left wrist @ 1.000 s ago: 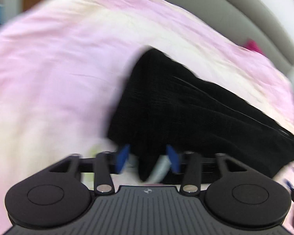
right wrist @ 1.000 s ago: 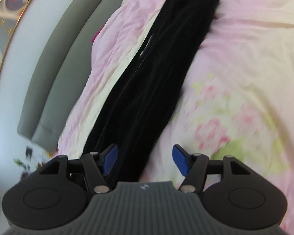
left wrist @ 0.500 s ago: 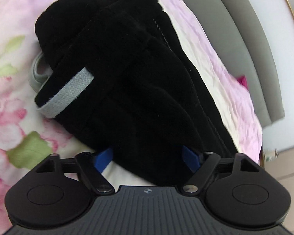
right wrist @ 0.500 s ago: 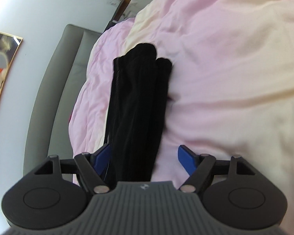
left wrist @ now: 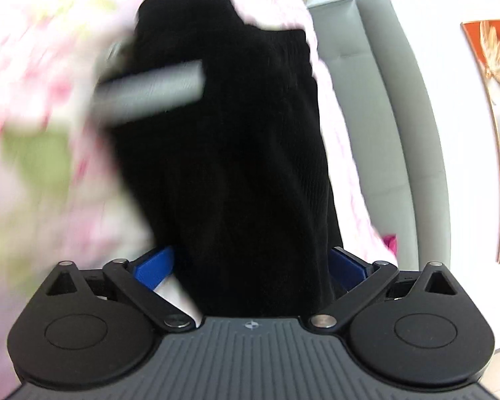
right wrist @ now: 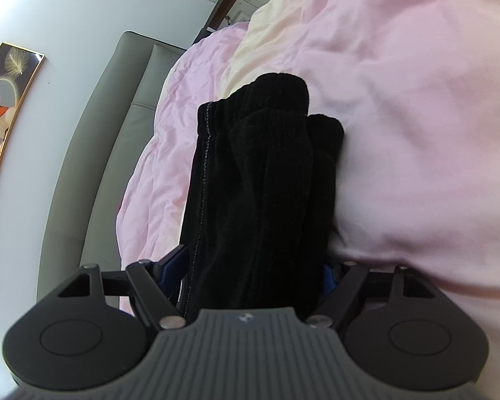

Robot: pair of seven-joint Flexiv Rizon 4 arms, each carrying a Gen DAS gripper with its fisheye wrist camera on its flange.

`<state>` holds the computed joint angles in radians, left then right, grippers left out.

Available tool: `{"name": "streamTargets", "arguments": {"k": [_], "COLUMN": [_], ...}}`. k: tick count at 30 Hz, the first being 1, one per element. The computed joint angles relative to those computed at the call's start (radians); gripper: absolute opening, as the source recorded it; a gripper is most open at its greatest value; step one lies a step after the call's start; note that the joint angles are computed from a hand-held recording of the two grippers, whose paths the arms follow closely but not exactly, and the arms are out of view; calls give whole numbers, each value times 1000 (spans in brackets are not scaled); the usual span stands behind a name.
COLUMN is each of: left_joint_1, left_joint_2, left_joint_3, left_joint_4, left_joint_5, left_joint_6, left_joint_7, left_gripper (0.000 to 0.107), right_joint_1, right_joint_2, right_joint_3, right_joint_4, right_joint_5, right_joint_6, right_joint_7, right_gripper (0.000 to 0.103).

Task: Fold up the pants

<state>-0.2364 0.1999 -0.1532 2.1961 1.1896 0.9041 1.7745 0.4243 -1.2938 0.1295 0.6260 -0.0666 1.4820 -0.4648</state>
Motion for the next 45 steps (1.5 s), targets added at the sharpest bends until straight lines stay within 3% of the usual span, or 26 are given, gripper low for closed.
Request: {"name": "streamTargets", "arguments": {"k": [2,4,7,11,16,18,20,22,23,24,25,26,27,29,35,39,42,45], "left_joint_1": [-28,-45,-32,-12,-32,-28,-22,-11,8,23,37,45,53,76,135,146,105,26], "left_joint_2": [-20,-39,-66,-117,-125,-136,-145,-147,-155,-146,-134,-118,-102,-73,42,179,311,353], "left_joint_3": [-36,-72,-40,-8,0,12,24,42,63,85,103,109,115,128,157,213,241,318], "left_joint_4": [-25,-53,-60,-94,-65,-64,-72,-86,-98,-90,-73,-55,-43,-36,-12,76,176,277], "left_joint_5": [-69,-63,16,104,324,346,333,309,290,258,240,269,279,239,121,5,-100,-281], "left_joint_6": [-63,-176,-186,-178,-219,-220,-210,-164,-103,-39,20,61,98,154,277,352,319,287], "left_joint_7": [27,-28,-129,-174,-422,-459,-449,-378,-328,-285,-285,-343,-346,-206,91,278,443,603], "left_gripper": [103,103,103,103,103,103,103,103,95,61,51,44,41,31,26,26,27,28], "right_joint_1": [-1,-5,-16,-25,-20,-18,-2,13,15,14,9,1,-4,-23,-80,-99,-163,-196], "right_joint_2": [-1,8,36,42,23,5,-19,-47,-59,-59,-50,-34,-7,52,282,493,616,724], "right_joint_3": [3,13,33,58,49,48,-1,-58,-63,-57,-39,-18,-17,16,100,94,154,161], "right_joint_4": [9,39,101,108,72,30,-23,-77,-102,-111,-104,-77,-21,85,438,753,967,1163], "right_joint_5": [0,3,1,-8,-9,-13,-18,-27,-32,-37,-38,-28,-13,7,11,39,29,14], "right_joint_6": [22,57,95,91,72,45,8,-27,-46,-74,-94,-74,-23,46,241,363,464,492], "right_joint_7": [-9,-23,-41,-46,-28,-26,6,48,56,49,23,-7,-18,-47,-120,-87,-66,-46], "right_gripper": [72,71,70,70,70,71,71,71,62,36,30,16,10,9,8,8,8,8]}}
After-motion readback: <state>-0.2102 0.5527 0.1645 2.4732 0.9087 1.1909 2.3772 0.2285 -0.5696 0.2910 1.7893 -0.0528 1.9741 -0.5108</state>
